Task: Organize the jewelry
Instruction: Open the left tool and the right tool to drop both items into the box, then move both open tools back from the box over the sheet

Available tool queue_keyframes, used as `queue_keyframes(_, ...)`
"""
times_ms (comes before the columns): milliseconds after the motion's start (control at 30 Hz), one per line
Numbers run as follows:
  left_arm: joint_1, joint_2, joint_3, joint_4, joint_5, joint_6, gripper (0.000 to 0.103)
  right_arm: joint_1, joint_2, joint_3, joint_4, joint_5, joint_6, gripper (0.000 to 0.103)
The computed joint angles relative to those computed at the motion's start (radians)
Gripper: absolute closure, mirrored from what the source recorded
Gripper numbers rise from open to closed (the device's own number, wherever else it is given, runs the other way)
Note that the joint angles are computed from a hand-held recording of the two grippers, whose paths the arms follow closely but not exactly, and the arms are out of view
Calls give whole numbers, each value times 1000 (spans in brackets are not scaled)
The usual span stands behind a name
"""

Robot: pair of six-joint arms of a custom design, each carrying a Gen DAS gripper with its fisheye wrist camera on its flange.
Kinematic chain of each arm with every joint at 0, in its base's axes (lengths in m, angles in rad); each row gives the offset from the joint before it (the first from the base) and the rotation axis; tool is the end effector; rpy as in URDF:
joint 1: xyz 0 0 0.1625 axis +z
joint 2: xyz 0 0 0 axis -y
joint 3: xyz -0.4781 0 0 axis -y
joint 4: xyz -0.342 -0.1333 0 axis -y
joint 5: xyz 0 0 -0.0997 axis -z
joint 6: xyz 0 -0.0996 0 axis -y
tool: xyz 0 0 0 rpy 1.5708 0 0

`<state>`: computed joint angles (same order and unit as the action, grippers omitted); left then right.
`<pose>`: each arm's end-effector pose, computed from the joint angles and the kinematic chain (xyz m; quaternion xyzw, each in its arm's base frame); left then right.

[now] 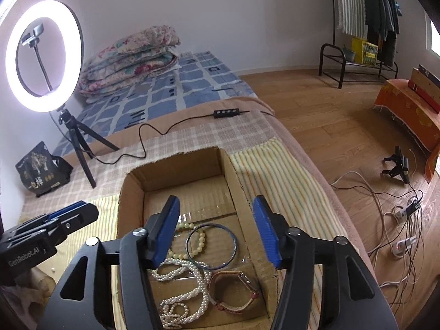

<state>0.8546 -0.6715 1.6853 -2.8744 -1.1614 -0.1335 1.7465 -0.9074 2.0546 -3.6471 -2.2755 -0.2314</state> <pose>-0.3138 -0.6240 0.1106 0.2502 0.9365 -0.2117 0.1250 0.1648 -0.5349 0.2619 0.0182 -0.8530 0.4117 0.3201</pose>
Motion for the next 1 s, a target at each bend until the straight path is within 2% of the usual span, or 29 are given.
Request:
queue_keyframes(133, -11, -27, 22, -5, 13, -1, 73, 18, -8, 1, 4, -15, 0, 46)
queue_keyframes(267, -21, -62, 48, -7, 22, -1, 73, 43, -13, 10, -10, -30, -7, 36)
queue_keyframes(433, -37, -110, 85, -5, 43, 12, 73, 82, -20, 20, -24, -57, -17, 35)
queue_keyframes(533, -44, -144, 110, -5, 59, 18, 73, 105, -21, 25, -28, -78, -16, 28)
queue_keyframes(633, -51, -184, 142, -7, 82, 31, 73, 128, -21, 38, -43, -92, -17, 27)
queue_keyframes(767, -57, -234, 182, 2, 113, 69, 73, 155, -18, 64, -72, -93, -42, 27)
queue_keyframes(867, -57, -275, 218, 3, 139, 93, 71, 180, 8, 80, -151, -98, -92, 27)
queue_keyframes(900, -56, -286, 228, 6, 143, 95, 65, 189, 17, 88, -178, -92, -112, 27)
queue_keyframes(1000, -43, -324, 248, 18, 153, 98, 64, 202, 28, 113, -206, -45, -128, 27)
